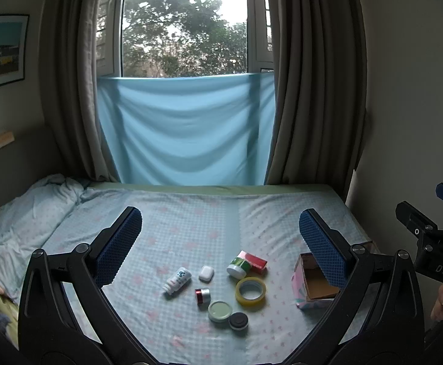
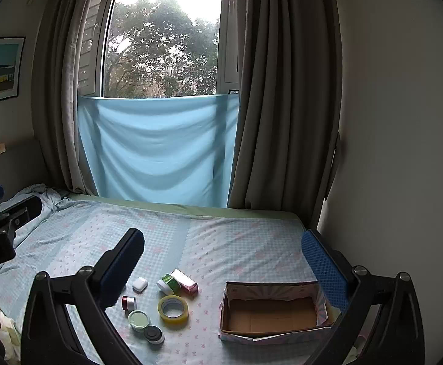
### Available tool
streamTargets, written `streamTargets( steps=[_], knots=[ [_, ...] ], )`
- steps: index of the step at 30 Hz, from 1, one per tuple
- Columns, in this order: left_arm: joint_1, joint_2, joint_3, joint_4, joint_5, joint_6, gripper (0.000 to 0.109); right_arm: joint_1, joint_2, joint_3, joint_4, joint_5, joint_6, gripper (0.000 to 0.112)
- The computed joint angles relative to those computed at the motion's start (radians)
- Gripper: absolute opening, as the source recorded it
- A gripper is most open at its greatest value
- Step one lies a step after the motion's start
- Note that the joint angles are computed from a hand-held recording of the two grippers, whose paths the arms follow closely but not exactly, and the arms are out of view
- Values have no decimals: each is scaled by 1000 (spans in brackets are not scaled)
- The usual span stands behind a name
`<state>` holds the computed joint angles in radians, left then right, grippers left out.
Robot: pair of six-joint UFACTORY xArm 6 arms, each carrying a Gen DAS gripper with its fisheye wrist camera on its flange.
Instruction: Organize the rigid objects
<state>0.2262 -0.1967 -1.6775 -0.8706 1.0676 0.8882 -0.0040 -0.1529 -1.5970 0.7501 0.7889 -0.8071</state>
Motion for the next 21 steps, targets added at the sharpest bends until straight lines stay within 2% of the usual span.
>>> streamTargets(
  steps=[13,19,21],
  knots=[
    [-14,-24,33,11,-23,-23,103,-9,-6,15,9,-13,3,103],
    [-16,-28,42,14,-32,-31,103,-21,-2,8,65,3,-19,103],
    [-16,-31,46,14,-34,-32,102,-19,-7,18,76,-17,-36,103]
  ],
)
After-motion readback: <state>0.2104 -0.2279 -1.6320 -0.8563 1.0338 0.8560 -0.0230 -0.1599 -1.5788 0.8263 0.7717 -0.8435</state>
